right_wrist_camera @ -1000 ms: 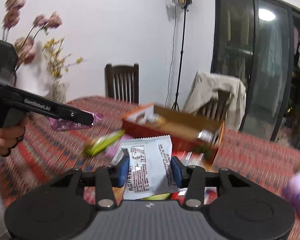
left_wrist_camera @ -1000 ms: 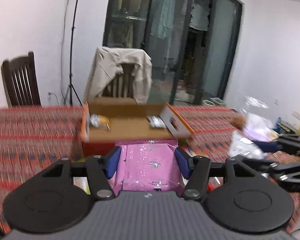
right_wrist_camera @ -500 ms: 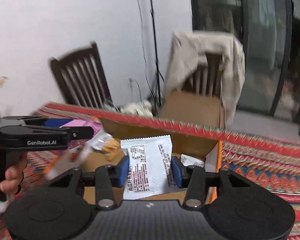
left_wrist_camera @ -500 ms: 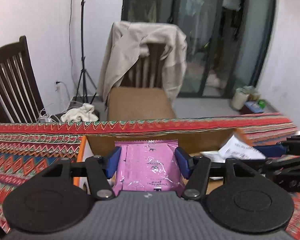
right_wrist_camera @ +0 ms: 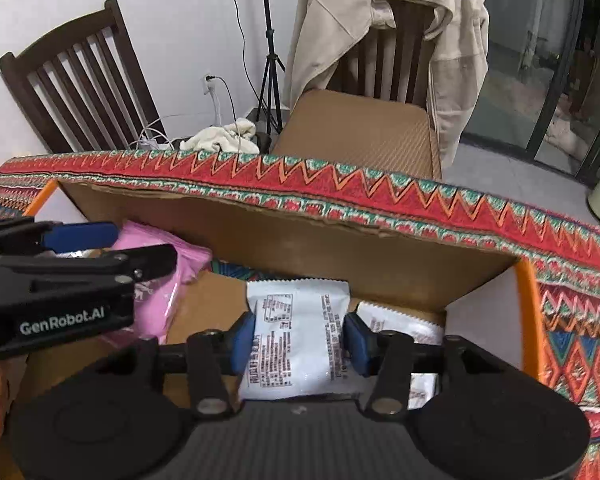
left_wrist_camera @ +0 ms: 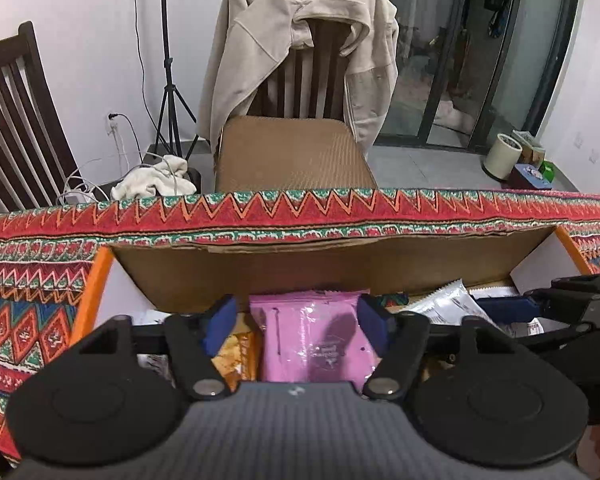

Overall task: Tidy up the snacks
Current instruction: 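Carry both packets into the cardboard box and open both tools to release, then withdraw both tools from the box back toward the snack pile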

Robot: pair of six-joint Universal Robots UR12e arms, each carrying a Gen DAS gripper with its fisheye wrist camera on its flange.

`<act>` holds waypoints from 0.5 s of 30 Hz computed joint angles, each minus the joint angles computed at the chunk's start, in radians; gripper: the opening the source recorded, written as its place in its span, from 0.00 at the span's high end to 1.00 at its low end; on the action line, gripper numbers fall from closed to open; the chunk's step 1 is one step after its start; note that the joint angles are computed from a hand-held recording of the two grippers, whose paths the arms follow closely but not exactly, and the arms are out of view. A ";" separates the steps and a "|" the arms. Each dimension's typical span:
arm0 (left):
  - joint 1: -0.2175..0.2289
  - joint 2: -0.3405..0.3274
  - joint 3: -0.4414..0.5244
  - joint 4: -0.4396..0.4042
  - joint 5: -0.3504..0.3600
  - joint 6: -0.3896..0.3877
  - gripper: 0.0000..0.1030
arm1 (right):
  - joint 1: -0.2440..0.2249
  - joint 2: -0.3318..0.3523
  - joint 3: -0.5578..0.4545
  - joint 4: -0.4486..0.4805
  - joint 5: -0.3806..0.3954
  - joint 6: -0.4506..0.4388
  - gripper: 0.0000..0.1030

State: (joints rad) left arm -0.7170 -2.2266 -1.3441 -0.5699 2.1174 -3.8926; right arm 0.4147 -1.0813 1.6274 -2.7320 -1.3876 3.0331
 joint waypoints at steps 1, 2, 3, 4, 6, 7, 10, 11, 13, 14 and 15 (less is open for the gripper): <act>-0.004 0.006 -0.004 -0.001 0.013 0.004 0.32 | -0.001 0.000 0.001 0.000 0.005 -0.001 0.48; -0.008 0.015 -0.012 0.000 0.022 0.006 0.32 | -0.001 -0.003 0.003 -0.003 0.004 0.001 0.48; -0.012 0.027 -0.021 0.005 0.025 0.011 0.31 | -0.001 -0.009 0.008 -0.008 0.002 0.008 0.46; -0.017 0.041 -0.029 0.007 0.034 0.013 0.30 | -0.001 -0.017 0.014 -0.008 0.003 0.013 0.43; -0.027 0.070 -0.044 -0.001 0.054 0.011 0.25 | -0.003 -0.041 0.026 -0.015 0.000 0.008 0.40; -0.032 0.084 -0.049 -0.011 0.057 0.004 0.23 | -0.004 -0.058 0.038 -0.022 0.001 0.002 0.39; -0.053 0.147 -0.080 -0.058 0.055 -0.049 0.19 | -0.017 -0.120 0.079 -0.044 0.019 0.000 0.32; -0.061 0.165 -0.086 -0.077 0.056 -0.059 0.18 | -0.022 -0.147 0.098 -0.049 0.024 0.001 0.31; -0.087 0.199 -0.097 -0.105 0.087 -0.074 0.16 | -0.032 -0.198 0.131 -0.052 0.024 -0.004 0.30; -0.101 0.212 -0.099 -0.118 0.107 -0.082 0.14 | -0.038 -0.225 0.148 -0.053 0.025 -0.010 0.29; -0.118 0.228 -0.102 -0.130 0.130 -0.089 0.13 | -0.044 -0.256 0.169 -0.054 0.026 -0.016 0.28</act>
State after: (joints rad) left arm -0.8349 -1.9982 -1.4462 -0.7002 2.2479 -3.9815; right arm 0.3711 -1.3376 1.7968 -2.7864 -1.3614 3.0170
